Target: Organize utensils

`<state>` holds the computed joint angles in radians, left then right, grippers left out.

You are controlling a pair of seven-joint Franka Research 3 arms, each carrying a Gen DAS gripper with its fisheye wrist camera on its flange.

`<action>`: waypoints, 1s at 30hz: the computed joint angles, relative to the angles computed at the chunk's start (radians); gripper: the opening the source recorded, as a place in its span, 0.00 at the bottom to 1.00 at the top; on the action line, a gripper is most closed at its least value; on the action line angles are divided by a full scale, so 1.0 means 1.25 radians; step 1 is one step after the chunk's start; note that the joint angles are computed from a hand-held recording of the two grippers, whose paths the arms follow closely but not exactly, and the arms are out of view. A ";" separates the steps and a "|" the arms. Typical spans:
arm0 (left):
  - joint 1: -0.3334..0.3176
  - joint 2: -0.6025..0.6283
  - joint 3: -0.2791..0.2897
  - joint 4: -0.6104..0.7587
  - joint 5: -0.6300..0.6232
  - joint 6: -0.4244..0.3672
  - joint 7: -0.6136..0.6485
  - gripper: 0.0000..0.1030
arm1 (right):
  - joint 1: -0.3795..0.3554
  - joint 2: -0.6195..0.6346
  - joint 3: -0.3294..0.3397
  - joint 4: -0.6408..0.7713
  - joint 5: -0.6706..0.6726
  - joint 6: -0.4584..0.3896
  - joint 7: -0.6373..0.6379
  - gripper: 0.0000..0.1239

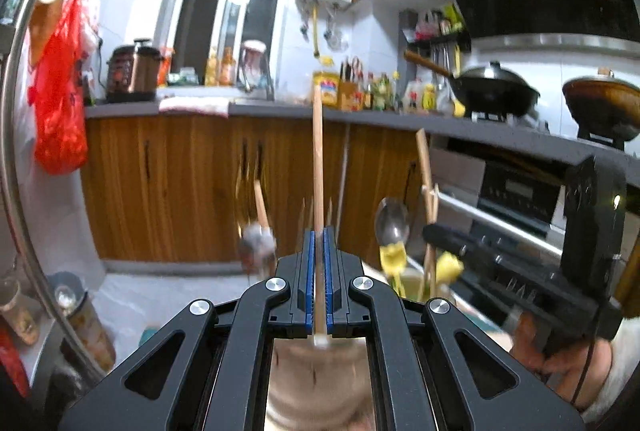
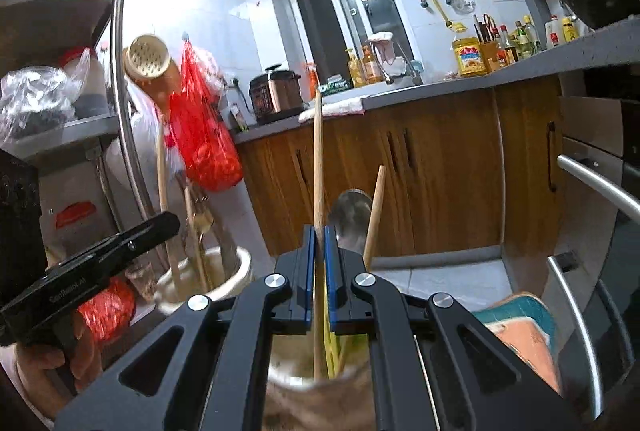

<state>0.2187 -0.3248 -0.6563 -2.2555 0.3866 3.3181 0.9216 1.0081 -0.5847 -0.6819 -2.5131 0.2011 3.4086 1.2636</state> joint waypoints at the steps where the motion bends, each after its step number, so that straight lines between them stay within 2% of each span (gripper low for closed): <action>1: -0.067 0.006 0.057 -0.005 0.003 -0.020 0.007 0.05 | -0.033 -0.001 0.027 -0.003 0.005 -0.030 0.000 0.04; 2: -0.108 0.006 0.092 -0.010 0.003 -0.037 0.007 0.05 | -0.069 0.000 0.059 -0.003 0.016 -0.065 -0.001 0.04; 3: -0.127 0.003 0.108 -0.013 0.005 -0.049 0.002 0.05 | -0.109 0.001 0.093 -0.005 0.031 -0.101 -0.002 0.04; 5: -0.187 0.004 0.158 -0.015 0.006 -0.086 -0.004 0.05 | -0.132 -0.013 0.112 -0.017 0.054 -0.133 -0.010 0.04; 13: -0.240 0.011 0.209 -0.009 0.050 -0.122 -0.054 0.05 | -0.168 -0.004 0.148 -0.014 0.132 -0.180 -0.062 0.04; 15: -0.246 0.011 0.214 -0.007 0.061 -0.126 -0.062 0.13 | -0.177 0.001 0.158 -0.011 0.150 -0.189 -0.075 0.04; 19: -0.244 0.009 0.209 0.000 0.088 -0.142 -0.076 0.17 | -0.200 0.008 0.180 -0.006 0.185 -0.204 -0.100 0.05; 21: -0.273 0.006 0.230 0.001 0.084 -0.160 -0.068 0.28 | -0.245 0.015 0.219 -0.003 0.198 -0.226 -0.096 0.09; 22: -0.281 0.002 0.234 0.001 0.085 -0.168 -0.067 0.32 | -0.274 0.020 0.244 0.001 0.202 -0.243 -0.089 0.20; 23: -0.282 -0.006 0.232 0.001 0.088 -0.179 -0.071 0.41 | -0.291 0.017 0.260 0.000 0.210 -0.252 -0.086 0.25; 24: -0.278 -0.020 0.226 -0.002 0.093 -0.198 -0.080 0.51 | -0.327 0.016 0.291 -0.001 0.211 -0.267 -0.075 0.25; 27: -0.306 -0.055 0.241 -0.016 0.088 -0.240 -0.080 0.57 | -0.409 -0.006 0.367 -0.014 0.216 -0.295 -0.057 0.25; 30: -0.323 -0.099 0.243 -0.039 0.084 -0.288 -0.084 0.61 | -0.494 -0.052 0.448 -0.046 0.218 -0.312 -0.035 0.31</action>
<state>-0.1845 -0.4482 -0.3521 -2.3041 0.4920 2.9580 0.8167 0.3908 -0.6503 -0.1224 -2.5711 0.4740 3.0184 1.2199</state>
